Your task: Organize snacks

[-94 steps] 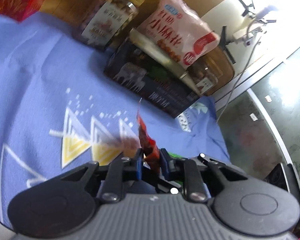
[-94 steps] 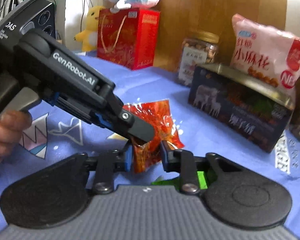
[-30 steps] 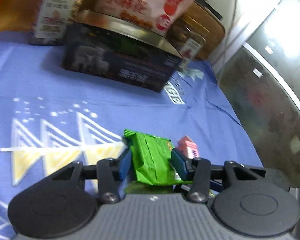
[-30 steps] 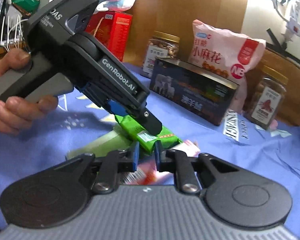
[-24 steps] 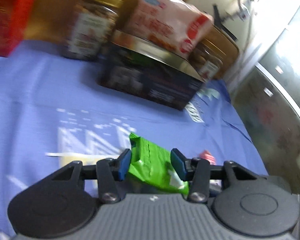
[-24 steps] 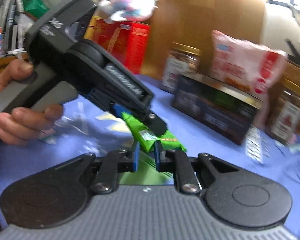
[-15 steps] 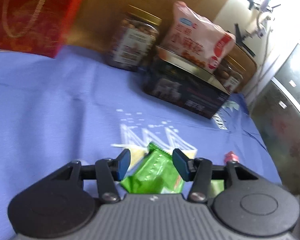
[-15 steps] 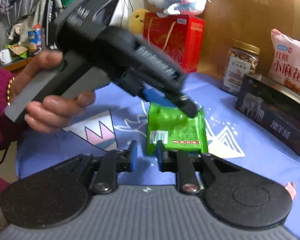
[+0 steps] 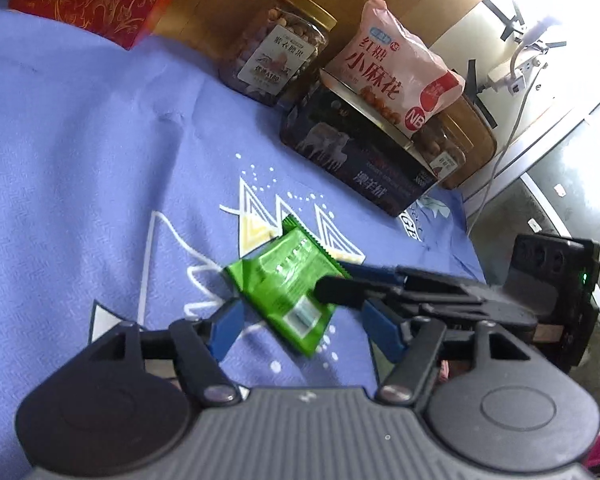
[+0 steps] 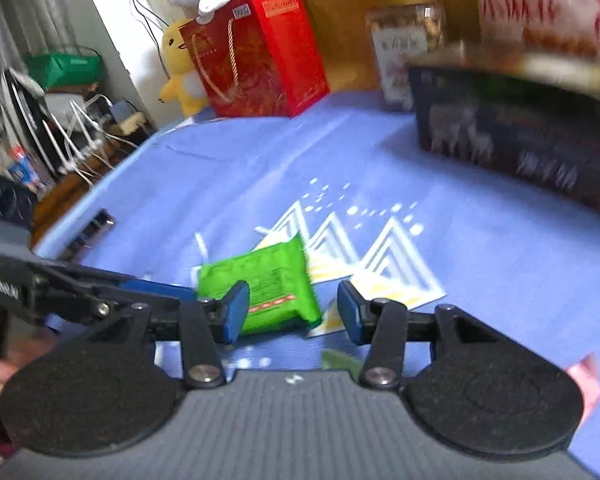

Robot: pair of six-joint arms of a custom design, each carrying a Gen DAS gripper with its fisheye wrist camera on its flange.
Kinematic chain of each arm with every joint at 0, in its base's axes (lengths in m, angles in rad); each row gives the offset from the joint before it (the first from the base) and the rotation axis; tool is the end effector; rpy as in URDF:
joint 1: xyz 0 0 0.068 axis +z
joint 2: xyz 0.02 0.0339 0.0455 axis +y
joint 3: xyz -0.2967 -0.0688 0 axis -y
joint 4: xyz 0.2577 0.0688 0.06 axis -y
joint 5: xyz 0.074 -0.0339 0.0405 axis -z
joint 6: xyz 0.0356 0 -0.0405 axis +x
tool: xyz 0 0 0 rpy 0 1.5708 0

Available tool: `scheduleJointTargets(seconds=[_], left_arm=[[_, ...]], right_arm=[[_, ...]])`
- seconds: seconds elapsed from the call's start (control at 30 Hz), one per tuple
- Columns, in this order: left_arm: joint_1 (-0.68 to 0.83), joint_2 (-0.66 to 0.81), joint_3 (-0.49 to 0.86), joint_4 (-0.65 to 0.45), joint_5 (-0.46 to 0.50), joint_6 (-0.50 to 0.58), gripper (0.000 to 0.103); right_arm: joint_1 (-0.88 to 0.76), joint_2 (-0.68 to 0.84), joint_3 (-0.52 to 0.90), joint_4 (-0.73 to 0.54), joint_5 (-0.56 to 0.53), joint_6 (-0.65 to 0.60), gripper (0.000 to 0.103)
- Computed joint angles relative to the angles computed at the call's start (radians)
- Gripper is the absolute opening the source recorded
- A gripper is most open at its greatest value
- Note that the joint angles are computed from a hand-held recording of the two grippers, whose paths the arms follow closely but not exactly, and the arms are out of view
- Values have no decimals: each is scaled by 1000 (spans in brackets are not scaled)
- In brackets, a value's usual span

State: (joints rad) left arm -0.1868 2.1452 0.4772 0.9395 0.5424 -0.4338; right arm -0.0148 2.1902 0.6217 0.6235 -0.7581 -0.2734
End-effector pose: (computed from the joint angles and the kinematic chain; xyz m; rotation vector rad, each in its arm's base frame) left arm 0.2854 -0.0726 0.0307 0.0010 2.3515 -0.9370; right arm 0.3117 0.0199 0.0166 -0.5925 2.2502 0.8025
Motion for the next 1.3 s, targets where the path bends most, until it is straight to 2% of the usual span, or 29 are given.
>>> scheduleJointTargets(seconds=[0.03,0.07,0.17,0.23,0.37,0.53,0.63,0.83,1.1,1.3], left_arm=[[4,7,1,12,6,-8,67],[11,17,6,25,17,-20,63],[9,25,13,30,4,-20,53],[1,29,20,28,16,-13,53],[-49,11,38,-1,-15,6,53],[-75,2,68,-36,-3,13,53],[-109,-7,82,-68,-42,36,54],[-163,-28,88,-119,-127,60,54],[-237,-70,69,-167,-306,86,55],[-255,-87,64,-189,-351,84,55]], right_arm=[[0,-2,-6,-12,-20,-4,44],[0,-10,-30,15,-15,13,43],[-7,-24,-61,-8,-62,-5,37],[1,-34,-106,21,-69,-31,33],[34,-31,-220,251,-6,-24,31],[-31,-16,-232,286,-41,-9,31],[-39,8,-246,347,-28,2,31],[-72,38,-259,388,-47,-5,31],[-53,66,-297,501,-4,-22,32],[-42,86,-318,567,23,-20,34]])
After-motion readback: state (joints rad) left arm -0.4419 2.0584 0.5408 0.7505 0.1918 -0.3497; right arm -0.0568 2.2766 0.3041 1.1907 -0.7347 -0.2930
